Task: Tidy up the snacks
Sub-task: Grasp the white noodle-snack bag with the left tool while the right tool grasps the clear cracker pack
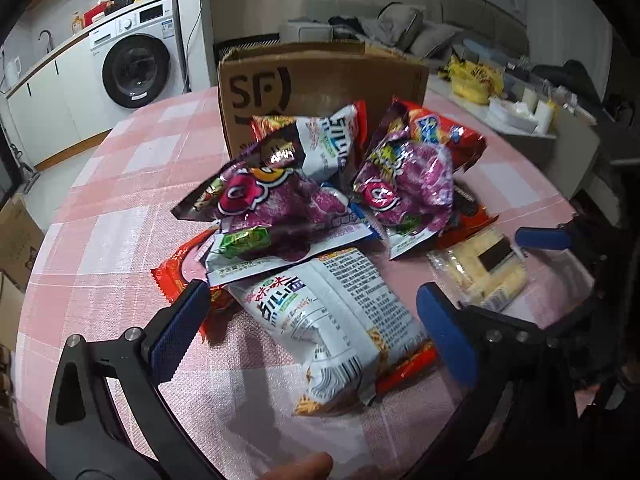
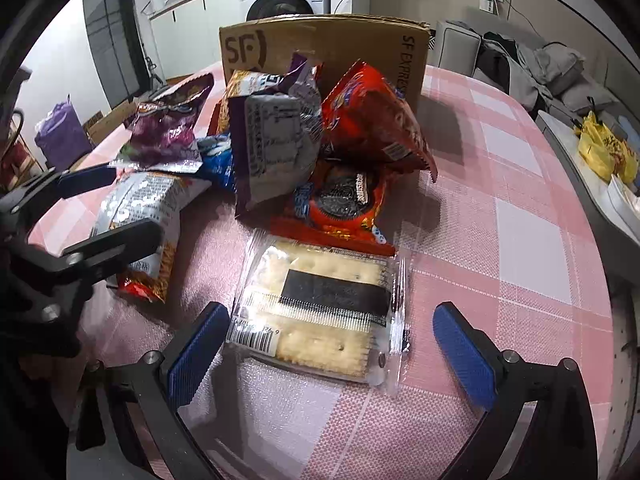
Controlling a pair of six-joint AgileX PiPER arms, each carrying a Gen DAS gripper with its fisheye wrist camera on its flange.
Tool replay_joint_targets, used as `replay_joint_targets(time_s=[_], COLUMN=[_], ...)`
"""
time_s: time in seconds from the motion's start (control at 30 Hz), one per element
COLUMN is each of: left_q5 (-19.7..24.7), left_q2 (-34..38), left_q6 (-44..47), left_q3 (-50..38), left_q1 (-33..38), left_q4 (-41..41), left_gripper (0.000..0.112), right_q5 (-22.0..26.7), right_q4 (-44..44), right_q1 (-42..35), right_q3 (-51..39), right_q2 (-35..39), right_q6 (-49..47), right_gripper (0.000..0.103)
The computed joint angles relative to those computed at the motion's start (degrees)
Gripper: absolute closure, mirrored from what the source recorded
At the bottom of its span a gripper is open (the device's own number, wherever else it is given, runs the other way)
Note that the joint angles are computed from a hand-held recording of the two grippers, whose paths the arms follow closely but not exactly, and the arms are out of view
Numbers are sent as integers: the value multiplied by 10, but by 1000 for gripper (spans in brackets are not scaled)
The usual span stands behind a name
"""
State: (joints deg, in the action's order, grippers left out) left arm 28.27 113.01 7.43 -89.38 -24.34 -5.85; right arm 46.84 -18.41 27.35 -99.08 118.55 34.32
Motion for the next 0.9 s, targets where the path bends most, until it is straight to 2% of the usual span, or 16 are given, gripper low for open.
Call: replay_joint_targets(time_s=[0.07,0.17,0.23,0.3,0.33,0.47,0.53,0.67,0.8,0.9], left_q5=[20,33,44,67,75,95,83,97,110,96], left_q2=[17,25,31,38,42,52,44,47,42,22], left_q6=[-19,24,72,148,173,239,259,298,308,341], left_q3=[-22,-32,-36,-43,-45,-54,-39,-39,-41,-8], left_q1=[-3,7,18,36,41,47,46,54,56,59], left_q4=[23,-24,-74,-160,-188,-243,-261,-305,-318,-340], left_gripper=[10,11,19,35,38,60,64,68,68,68], right_q5=[1,0,-3,6,13,9,-3,-17,-7,-37], right_q4=[4,9,17,29,34,26,24,29,-7,4], right_q1=[-2,-2,-5,-7,-7,-3,-2,-2,7,2], right_q3=[-3,2,11,8,2,9,18,16,13,47], right_q2=[1,0,-7,-8,-6,-10,-16,-15,-14,-37], right_q6=[-7,-11,-24,-36,-41,-27,-20,-15,13,8], right_gripper=[0,1,1,1,1,0,1,3,20,34])
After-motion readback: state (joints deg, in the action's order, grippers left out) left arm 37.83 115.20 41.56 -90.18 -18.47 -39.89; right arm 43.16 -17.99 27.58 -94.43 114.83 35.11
